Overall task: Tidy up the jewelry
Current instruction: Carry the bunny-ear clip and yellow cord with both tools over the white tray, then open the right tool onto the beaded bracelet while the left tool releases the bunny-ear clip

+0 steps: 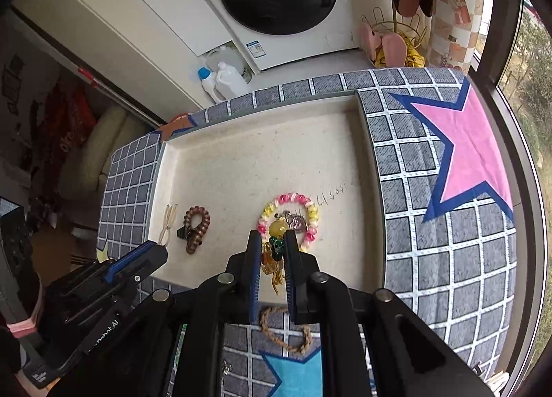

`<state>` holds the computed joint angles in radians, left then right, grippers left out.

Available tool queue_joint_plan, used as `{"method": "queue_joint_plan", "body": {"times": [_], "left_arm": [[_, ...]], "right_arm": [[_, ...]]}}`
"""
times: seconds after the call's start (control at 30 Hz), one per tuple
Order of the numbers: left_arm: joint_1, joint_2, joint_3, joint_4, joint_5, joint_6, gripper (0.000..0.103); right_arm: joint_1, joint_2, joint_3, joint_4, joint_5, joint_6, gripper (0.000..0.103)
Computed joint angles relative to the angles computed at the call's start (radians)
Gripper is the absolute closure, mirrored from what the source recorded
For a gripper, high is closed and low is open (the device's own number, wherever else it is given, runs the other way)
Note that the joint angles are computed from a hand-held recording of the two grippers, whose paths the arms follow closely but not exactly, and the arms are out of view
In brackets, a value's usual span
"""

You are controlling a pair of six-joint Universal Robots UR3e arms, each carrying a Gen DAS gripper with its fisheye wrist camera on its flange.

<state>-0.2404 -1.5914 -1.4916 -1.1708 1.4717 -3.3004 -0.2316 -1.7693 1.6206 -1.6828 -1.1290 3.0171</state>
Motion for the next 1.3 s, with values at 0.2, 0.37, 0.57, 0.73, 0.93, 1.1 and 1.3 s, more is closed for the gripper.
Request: {"method": "queue_joint_plan", "body": {"times": [0.2,0.37,0.57,0.73,0.93,1.1,1.3], "left_arm": [[-0.046,-0.099,0.028,0.051,0.034,-0.002,0.083],[-0.079,-0.162,0.043,0.073,0.059,0.001,0.083],[-0.105,-0.198,0.047,0.081,0.110,0.004,0.082],[-0.118,-0.219,0.070,0.058,0.139,0.000,0.082],[-0.136,-0.228,0.080,0.045,0.177,0.001,0.082],[-0.136,-0.234,0.095,0.032,0.173,-0.004,0.082],[-0.143,-0.235,0.122,0.026,0.187,0.001,0.082]], "right_arm": [[0.010,0.064,0.040,-0.082,-0.017,0.001,0.089],[0.007,0.100,0.064,-0.124,-0.029,-0.004,0.089],[0.014,0.116,0.088,-0.148,-0.053,-0.030,0.089],[0.017,0.139,0.088,-0.152,-0.054,-0.030,0.089],[0.025,0.150,0.087,-0.162,-0.068,-0.020,0.077],[0.006,0.134,0.089,-0.163,-0.043,-0.008,0.055],[-0.036,0.096,0.078,-0.147,0.019,0.010,0.055]]}}
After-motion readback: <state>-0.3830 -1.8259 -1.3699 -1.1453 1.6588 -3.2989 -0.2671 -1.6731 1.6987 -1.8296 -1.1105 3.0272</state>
